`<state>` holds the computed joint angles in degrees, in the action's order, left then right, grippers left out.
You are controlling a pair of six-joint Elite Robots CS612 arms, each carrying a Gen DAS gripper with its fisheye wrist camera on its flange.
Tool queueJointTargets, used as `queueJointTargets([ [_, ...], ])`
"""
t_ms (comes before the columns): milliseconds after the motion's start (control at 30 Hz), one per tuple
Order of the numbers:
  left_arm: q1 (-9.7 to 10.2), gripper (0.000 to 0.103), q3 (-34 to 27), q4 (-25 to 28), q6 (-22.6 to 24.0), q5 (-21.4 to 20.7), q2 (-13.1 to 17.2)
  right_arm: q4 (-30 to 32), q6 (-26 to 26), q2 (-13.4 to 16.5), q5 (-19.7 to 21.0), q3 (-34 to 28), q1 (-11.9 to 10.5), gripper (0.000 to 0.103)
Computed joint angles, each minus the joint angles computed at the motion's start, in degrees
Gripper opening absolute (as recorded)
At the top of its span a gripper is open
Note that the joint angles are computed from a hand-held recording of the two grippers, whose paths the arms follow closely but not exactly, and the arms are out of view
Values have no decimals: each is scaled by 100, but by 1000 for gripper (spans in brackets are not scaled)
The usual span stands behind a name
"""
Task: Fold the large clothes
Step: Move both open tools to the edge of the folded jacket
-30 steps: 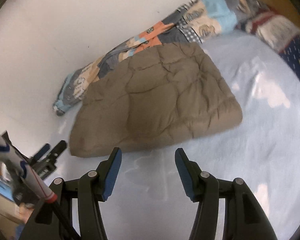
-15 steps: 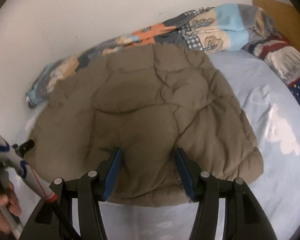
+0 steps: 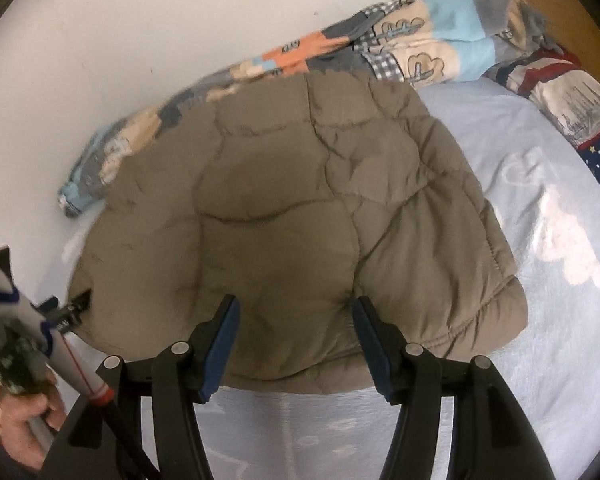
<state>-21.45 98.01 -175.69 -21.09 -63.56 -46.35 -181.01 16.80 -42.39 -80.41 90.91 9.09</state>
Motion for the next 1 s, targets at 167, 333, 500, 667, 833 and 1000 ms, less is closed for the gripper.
queueJointTargets([
  [167, 30, 99, -146, 366, -30, -131, 67, 333, 8, 43, -40, -80, -6, 63],
  [333, 71, 99, -199, 436, -36, -227, 79, 441, 8, 85, 59, -132, -28, 64],
  [500, 75, 99, -181, 383, -44, -231, 60, 389, -3, 69, 50, -123, -20, 65],
  [667, 137, 99, -181, 376, -134, -388, 63, 2, 236, 2, 213, -23, -87, 65],
  [833, 144, 99, -224, 491, -176, -458, 79, 300, 400, 47, 287, -45, -141, 65],
  [1000, 197, 99, -197, 479, -214, -604, 35, 314, 581, 45, 542, -40, -210, 65],
])
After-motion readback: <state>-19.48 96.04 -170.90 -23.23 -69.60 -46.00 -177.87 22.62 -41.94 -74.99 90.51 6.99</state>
